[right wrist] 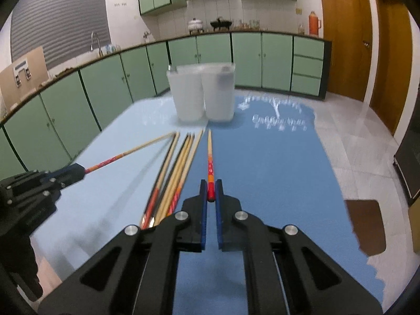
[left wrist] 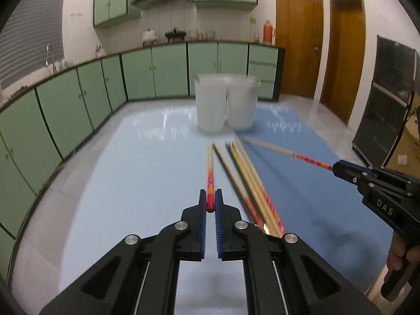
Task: Organize utensils
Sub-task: 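Carry both chopsticks up and drop them into the white holder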
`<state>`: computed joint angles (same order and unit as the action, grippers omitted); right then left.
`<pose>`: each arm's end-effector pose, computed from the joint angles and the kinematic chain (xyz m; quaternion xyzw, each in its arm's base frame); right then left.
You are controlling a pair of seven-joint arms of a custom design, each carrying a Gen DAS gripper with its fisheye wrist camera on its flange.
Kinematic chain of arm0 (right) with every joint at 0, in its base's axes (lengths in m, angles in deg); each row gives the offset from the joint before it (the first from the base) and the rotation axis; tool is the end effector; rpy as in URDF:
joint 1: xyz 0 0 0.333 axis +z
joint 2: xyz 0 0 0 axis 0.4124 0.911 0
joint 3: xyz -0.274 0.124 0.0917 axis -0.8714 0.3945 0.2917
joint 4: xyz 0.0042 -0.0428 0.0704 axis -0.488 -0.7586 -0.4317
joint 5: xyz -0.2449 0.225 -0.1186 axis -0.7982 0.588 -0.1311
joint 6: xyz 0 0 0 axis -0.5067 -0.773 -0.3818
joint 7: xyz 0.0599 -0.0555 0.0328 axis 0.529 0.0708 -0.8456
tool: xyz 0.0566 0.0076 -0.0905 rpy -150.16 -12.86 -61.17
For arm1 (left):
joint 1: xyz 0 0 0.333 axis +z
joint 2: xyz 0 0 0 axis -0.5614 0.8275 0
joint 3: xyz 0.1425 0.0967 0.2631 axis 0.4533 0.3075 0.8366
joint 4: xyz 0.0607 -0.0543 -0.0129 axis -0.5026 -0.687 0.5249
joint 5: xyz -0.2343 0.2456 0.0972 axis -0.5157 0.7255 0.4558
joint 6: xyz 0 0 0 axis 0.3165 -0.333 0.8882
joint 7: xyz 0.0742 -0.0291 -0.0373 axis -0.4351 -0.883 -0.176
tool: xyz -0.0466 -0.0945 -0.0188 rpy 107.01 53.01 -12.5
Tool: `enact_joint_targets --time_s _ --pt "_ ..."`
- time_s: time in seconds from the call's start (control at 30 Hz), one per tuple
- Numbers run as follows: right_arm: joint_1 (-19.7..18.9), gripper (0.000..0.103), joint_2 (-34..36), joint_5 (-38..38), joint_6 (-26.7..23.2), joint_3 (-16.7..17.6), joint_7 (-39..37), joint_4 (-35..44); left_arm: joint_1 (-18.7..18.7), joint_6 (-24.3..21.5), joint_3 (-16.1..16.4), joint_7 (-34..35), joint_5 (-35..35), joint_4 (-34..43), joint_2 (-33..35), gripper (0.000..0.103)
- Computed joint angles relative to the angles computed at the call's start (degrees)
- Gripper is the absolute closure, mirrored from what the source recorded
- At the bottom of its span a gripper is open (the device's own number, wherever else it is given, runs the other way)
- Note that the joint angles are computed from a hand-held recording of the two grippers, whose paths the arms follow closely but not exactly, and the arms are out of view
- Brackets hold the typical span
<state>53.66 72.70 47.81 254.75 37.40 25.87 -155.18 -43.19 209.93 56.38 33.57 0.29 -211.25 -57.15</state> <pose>0.4442 0.2813 0.4830 -0.7886 0.4263 -0.1674 0.4105 0.3622 -0.2077 0.4928 -0.7067 0.5522 -0.2679 0.3519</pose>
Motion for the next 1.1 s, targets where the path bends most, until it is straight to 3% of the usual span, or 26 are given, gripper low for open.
enact_joint_targets --time_s 0.2,0.67,0.9,1.1 --pt "-0.6 0.098 -1.4 4.1 -4.1 -1.1 -3.0 4.6 1.7 1.2 0.3 0.7 2.8 2.9 -3.0 0.097" --pt "-3.6 0.098 2.4 -10.8 -13.6 -2.0 8.1 18.6 7.4 9.2 2.3 1.0 7.4 10.8 0.7 0.097" --pt "-4.7 0.098 6.1 -12.2 -17.2 -2.0 8.4 27.1 9.5 11.4 2.4 1.2 9.0 15.0 3.0 0.097" --pt "-5.5 0.098 10.2 -11.6 -17.5 -1.5 7.3 36.3 11.6 12.8 2.3 -0.9 13.3 20.5 5.5 0.097"
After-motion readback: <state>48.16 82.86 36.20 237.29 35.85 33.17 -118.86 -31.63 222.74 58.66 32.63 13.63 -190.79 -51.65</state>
